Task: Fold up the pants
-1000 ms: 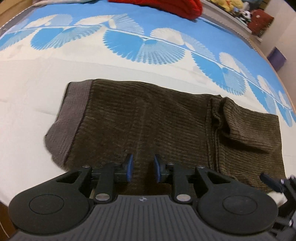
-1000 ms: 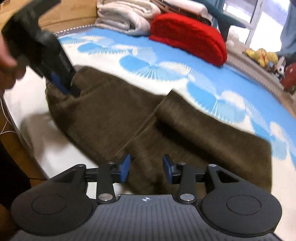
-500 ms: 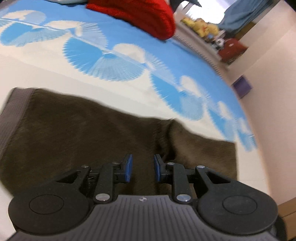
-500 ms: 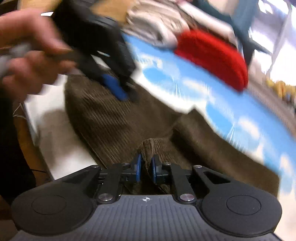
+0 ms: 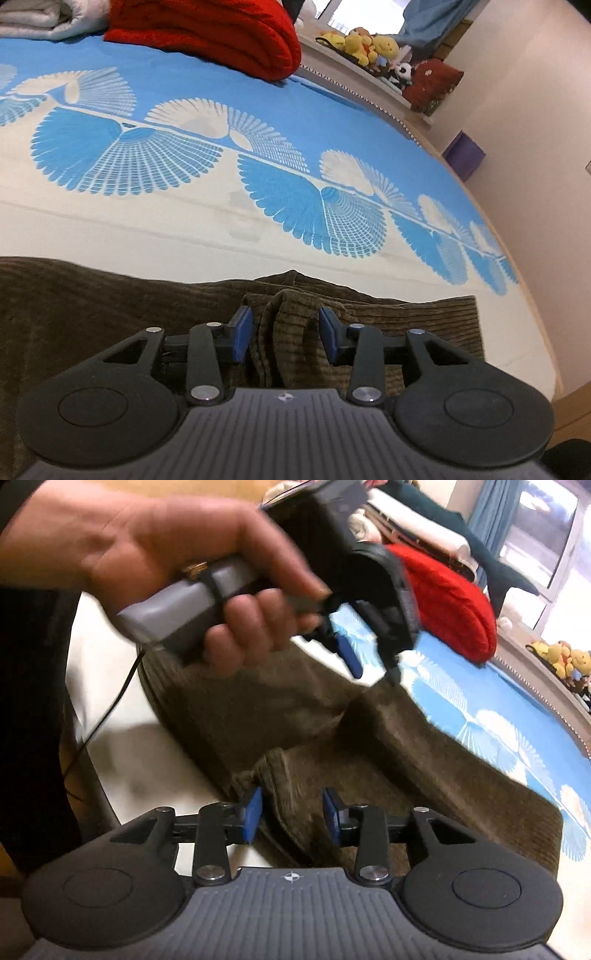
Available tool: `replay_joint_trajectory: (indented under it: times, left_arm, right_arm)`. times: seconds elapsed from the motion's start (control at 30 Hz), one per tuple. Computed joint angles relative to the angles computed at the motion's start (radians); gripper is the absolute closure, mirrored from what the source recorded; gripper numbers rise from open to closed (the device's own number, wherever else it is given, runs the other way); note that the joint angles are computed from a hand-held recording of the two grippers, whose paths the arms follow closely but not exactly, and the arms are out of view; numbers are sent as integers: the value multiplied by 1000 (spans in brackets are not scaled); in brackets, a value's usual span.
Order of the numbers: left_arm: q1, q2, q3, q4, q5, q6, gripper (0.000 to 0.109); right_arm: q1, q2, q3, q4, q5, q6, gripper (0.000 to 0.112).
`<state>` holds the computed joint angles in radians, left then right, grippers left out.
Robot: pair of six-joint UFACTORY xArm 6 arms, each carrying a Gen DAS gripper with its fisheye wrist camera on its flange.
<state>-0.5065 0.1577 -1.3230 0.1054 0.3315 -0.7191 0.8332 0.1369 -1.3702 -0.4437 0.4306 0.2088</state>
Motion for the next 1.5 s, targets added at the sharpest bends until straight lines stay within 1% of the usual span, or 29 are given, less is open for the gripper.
replay_joint_trajectory:
  times: [0.03, 0.07, 0.1, 0.17, 0.2, 0.23, 0.27, 0.33, 0.37, 0.43, 0.53, 0.6, 0.67, 0.7, 0.73, 0.8, 0.83, 0.87, 0.9, 0.97, 1.0, 1.03, 1.1, 1.17, 1.2, 1.27, 1.3, 1.4, 1.5]
  left_arm:
    - [-2, 23, -22, 24, 3, -5, 70]
    - [-1, 36, -34, 63, 2, -11, 91]
    - [3, 40, -44, 143, 1, -48, 101]
    - [19, 30, -41, 266, -52, -151, 101]
    - [28, 28, -44, 308, -76, -198, 102]
    - [29, 35, -60, 362, -61, -243, 103]
    - [25, 51, -94, 393, -3, -245, 104]
    - [9, 101, -183, 330, 188, -180, 104]
    - [13, 111, -203, 238, 242, -141, 102]
    - [33, 71, -162, 169, 234, -190, 102]
    - [46, -4, -111, 188, 174, -225, 100]
    - [40, -45, -108, 150, 177, -141, 96]
    - [24, -74, -129, 97, 256, -40, 93]
    - [15, -87, -146, 75, 319, -3, 92]
    - [0, -96, -169, 70, 396, 13, 92]
    - [-45, -126, -188, 85, 520, -4, 92]
    - [-69, -154, -167, 77, 537, 7, 91]
    - [-92, -200, -112, 81, 530, 0, 91]
    - [-115, -227, -73, 91, 520, -18, 90]
    - [-166, -281, 40, 157, 459, -91, 90]
    - [-184, -301, 109, 203, 401, -127, 90]
    - [-197, -303, 150, 207, 384, -128, 90]
    - [-202, -253, 190, 96, 458, -125, 84]
    - [-174, -266, 178, 38, 460, -193, 86]
    - [-172, -268, 165, 60, 462, -195, 86]
    - [-176, -309, 206, 188, 398, -260, 86]
    - [-179, -323, 223, 211, 389, -274, 86]
    - [-183, -343, 264, 202, 358, -283, 86]
    - [-198, -331, 258, 244, 339, -279, 86]
  right_arm:
    - [2, 5, -3, -1, -1, -6, 75]
    - [4, 8, -5, 1, -4, -11, 75]
    - [8, 9, -7, 9, -9, -20, 75]
    - [10, 5, 3, 21, -39, -41, 98]
    - [10, 0, 11, -2, -57, -31, 98]
    - [11, -8, 23, -12, -70, -25, 99]
    - [10, -12, 27, -10, -73, -28, 99]
    - [12, -8, 23, 60, -39, -93, 98]
    - [15, -7, 21, 87, -24, -120, 97]
    - [19, -18, 25, 78, -15, -106, 97]
    - [0, -57, 20, 212, 1, -68, 89]
    - [-26, -92, 25, 195, -3, 46, 82]
    - [-63, -131, 23, 136, 9, 191, 73]
    - [-87, -152, 17, 107, 29, 272, 71]
    - [-106, -170, 13, 75, 53, 346, 65]
    - [-149, -209, 9, -9, 132, 514, 53]
    - [-164, -225, 15, -46, 188, 586, 45]
    - [-179, -231, 5, -72, 281, 654, 39]
    - [-191, -236, 8, -96, 352, 714, 39]
    - [-225, -274, 87, -124, 377, 836, 39]
    - [-240, -287, 119, -107, 391, 873, 39]
    - [-253, -295, 140, -71, 406, 905, 40]
    - [-289, -322, 205, 27, 343, 969, 41]
    - [-307, -319, 219, 79, 327, 959, 41]
    - [-308, -311, 215, 89, 330, 945, 41]
    - [-316, -303, 221, 114, 312, 932, 41]
    - [-325, -303, 225, 143, 299, 925, 41]
    - [-346, -304, 241, 195, 258, 909, 41]
    - [-347, -303, 248, 209, 253, 897, 42]
